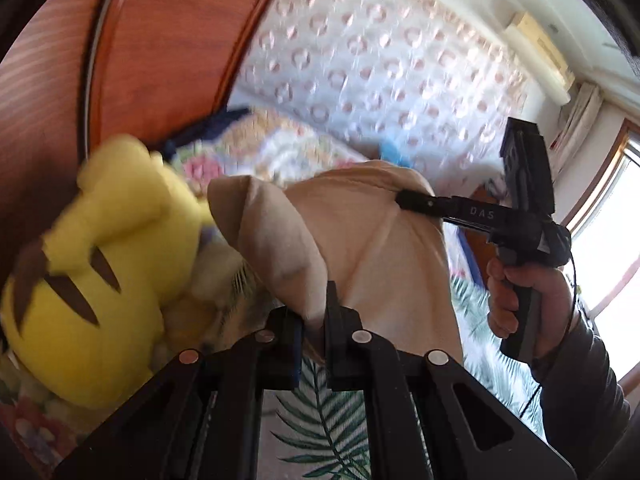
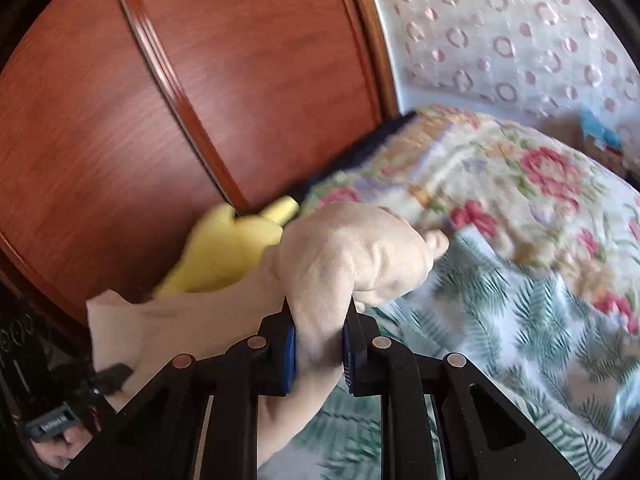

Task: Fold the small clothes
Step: 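Carry the bundle with both tools toward the yellow plush toy, then lower the bundle beside the plush toy and open both tools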

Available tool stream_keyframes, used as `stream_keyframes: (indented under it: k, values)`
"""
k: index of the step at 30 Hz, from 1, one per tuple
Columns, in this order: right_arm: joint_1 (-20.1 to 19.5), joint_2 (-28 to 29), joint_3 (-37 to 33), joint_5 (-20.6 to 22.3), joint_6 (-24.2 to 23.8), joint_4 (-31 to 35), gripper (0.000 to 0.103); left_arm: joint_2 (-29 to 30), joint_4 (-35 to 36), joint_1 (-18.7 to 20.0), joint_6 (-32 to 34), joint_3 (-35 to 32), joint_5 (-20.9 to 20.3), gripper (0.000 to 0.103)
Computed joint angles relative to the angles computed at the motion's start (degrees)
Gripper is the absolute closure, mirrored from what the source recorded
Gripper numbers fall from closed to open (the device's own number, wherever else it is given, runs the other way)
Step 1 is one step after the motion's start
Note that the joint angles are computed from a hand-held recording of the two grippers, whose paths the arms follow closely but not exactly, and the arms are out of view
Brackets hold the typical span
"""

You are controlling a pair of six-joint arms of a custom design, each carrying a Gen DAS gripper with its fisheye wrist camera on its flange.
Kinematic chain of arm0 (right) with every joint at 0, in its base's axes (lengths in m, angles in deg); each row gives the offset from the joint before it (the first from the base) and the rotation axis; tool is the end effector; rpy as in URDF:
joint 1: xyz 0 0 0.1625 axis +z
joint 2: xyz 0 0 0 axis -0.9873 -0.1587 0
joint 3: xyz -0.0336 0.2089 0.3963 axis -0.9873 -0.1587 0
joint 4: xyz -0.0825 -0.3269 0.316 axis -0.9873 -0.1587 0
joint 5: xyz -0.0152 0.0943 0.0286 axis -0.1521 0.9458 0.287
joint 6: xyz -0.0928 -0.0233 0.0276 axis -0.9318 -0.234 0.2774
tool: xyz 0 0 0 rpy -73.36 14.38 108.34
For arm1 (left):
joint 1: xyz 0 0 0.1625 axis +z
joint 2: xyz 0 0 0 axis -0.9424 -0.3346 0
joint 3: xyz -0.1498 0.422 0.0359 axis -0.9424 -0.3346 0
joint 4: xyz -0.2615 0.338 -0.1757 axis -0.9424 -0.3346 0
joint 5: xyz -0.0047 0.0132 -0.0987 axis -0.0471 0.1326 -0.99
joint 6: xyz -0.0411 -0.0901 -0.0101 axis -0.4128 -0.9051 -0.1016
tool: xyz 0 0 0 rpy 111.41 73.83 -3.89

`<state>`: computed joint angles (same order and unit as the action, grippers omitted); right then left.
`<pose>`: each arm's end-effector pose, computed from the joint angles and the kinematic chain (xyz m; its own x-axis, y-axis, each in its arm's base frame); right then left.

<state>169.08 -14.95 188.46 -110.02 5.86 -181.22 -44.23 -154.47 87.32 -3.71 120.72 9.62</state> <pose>0.1098 -0.5812 0.2716 -0.6393 -0.6817 0.3558 -0.7659 0.6057 -0.2157 -0.2398 -0.2955 -0.0013 -0.9482 -0.1052 -0.2999 0.1643 0.6455 -0.7459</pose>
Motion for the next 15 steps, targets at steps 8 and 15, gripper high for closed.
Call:
stream_keyframes:
  k: [8,15]
  values:
    - [-2.13,1.27,2.83,-2.11,-1.72,-8.52,0.069,1.04,9.88,-0.96,-3.20,-2.33,-0.76,0.091]
    - [-3.17,-3.49,8.87,-3.37,-2.99,-15.65,0.058,-1.76,24.24,-4.96,-7.50,-2.51,0.88,0.034]
